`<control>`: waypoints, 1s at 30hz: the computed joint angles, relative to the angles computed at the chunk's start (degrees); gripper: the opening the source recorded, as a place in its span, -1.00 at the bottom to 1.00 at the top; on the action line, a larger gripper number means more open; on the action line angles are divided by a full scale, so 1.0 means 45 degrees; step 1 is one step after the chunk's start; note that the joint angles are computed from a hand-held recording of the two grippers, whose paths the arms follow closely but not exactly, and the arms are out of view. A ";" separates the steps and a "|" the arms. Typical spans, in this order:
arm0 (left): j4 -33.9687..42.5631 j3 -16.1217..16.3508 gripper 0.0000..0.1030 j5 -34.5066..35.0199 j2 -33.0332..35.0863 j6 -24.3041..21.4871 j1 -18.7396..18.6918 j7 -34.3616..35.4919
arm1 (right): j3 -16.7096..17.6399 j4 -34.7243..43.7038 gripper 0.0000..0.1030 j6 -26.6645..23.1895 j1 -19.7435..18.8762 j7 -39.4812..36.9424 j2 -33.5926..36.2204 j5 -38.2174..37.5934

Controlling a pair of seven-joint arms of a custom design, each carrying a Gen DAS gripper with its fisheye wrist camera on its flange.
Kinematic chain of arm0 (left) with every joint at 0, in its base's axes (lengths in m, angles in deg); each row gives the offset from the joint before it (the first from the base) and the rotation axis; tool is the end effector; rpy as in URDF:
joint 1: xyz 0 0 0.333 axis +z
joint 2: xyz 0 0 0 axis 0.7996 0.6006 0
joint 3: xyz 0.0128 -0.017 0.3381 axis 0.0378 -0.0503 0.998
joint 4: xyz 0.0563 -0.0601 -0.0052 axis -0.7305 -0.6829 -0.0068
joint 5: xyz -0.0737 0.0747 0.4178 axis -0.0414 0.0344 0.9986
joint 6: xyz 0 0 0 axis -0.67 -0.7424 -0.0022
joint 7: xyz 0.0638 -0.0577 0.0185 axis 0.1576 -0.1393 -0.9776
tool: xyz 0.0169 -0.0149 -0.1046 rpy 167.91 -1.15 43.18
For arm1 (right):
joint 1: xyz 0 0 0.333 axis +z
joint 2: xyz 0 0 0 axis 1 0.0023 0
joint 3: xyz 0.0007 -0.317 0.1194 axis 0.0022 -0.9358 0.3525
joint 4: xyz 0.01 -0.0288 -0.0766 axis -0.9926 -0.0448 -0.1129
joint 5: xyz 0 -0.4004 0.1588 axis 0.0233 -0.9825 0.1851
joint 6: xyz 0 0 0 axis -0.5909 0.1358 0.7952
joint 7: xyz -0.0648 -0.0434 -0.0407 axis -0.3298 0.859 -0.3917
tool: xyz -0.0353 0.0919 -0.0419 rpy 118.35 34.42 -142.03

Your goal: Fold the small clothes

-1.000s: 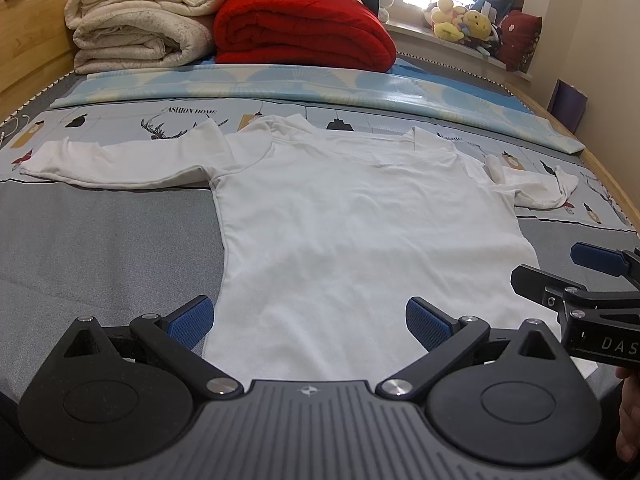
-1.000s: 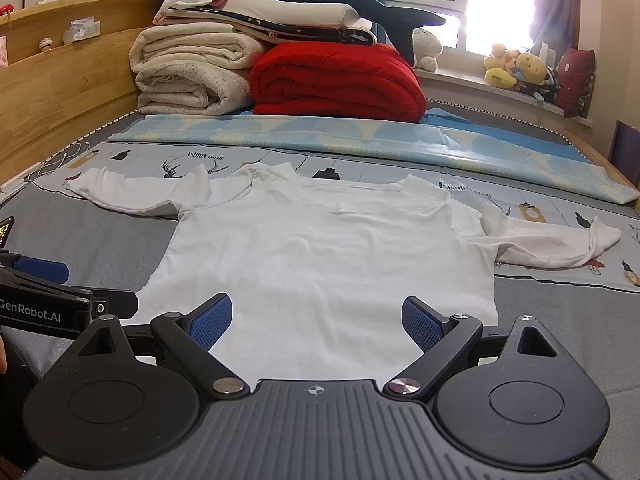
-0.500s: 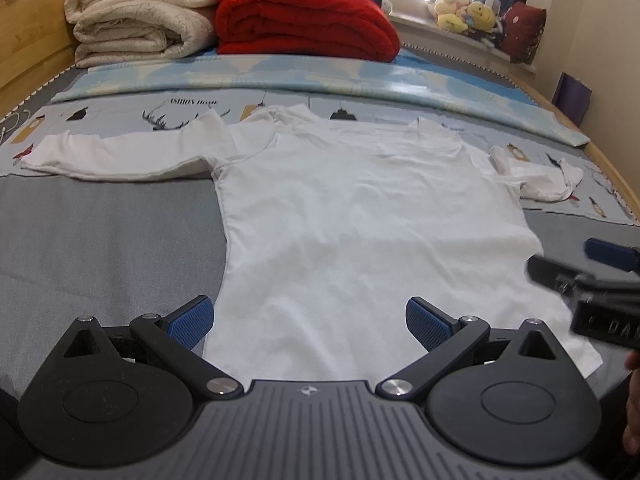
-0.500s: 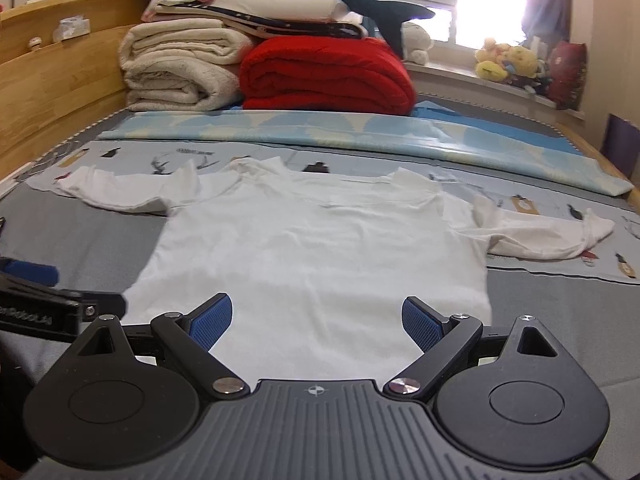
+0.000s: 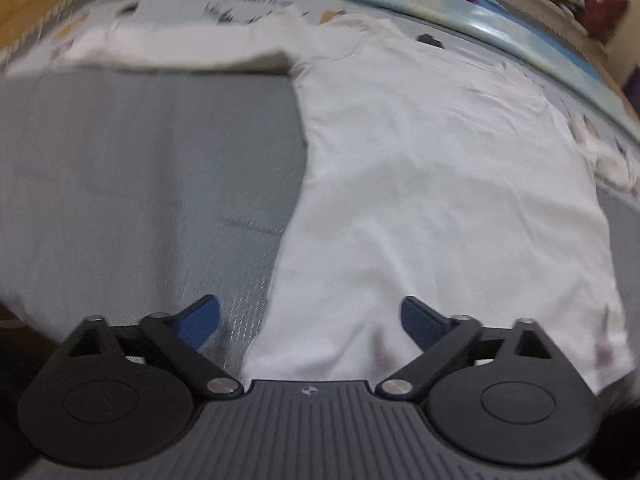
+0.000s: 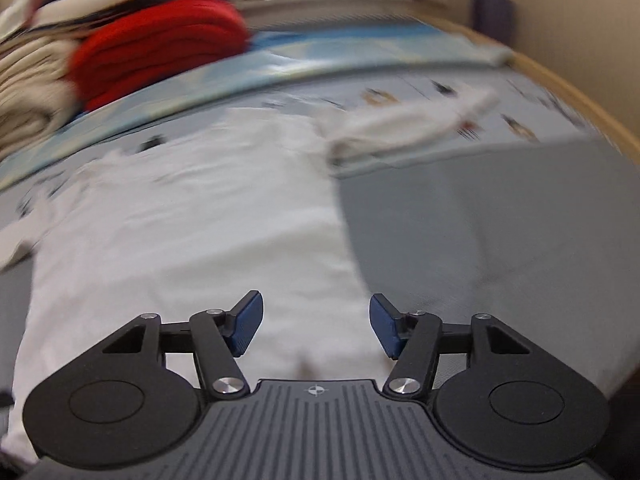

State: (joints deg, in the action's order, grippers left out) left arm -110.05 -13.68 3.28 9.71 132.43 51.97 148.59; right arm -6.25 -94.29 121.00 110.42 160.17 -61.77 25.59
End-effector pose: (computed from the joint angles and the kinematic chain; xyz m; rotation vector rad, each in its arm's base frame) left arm 0.6905 -0.0985 0.4681 -2.2153 1.7545 -0.4994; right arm 0.6325 0.2495 0.5302 -1.4907 2.0742 -0.6858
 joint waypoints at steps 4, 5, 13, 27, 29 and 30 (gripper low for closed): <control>-0.0294 -0.0014 0.64 -0.1027 -0.0125 0.0100 0.0466 0.0428 | -0.0029 -0.0333 0.20 -0.0581 -0.0366 -0.0412 -0.0162 0.1127; -0.0333 -0.0026 0.63 -0.1247 -0.0159 0.0010 0.0531 0.0472 | 0.0025 -0.0404 0.20 -0.0626 -0.0478 -0.0914 -0.0135 0.1648; 0.0189 -0.0119 -0.44 -0.2030 0.0283 -0.1461 0.0642 0.1740 | 0.0211 -0.1472 0.07 -0.1057 -0.0906 -0.4001 -0.0384 0.4403; -0.0436 0.0039 -0.77 -0.1147 -0.0544 -0.1930 0.0509 0.2382 | 0.0371 -0.1794 -0.89 -0.1881 -0.1184 -0.4472 -0.0998 0.5076; -0.0862 0.0148 -0.57 -0.0653 -0.0852 -0.1114 0.0401 0.1913 | 0.0343 -0.1670 -0.82 -0.1895 -0.1142 -0.4057 -0.0956 0.4608; -0.1066 0.0204 -0.45 -0.0310 -0.1030 -0.0684 0.0345 0.1642 | 0.0320 -0.1714 -0.80 -0.1736 -0.1119 -0.3691 -0.1003 0.4271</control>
State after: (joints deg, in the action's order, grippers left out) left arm -114.85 -12.76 1.89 5.07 129.35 53.52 155.98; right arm -4.81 -102.00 113.19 105.39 143.57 -66.29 44.81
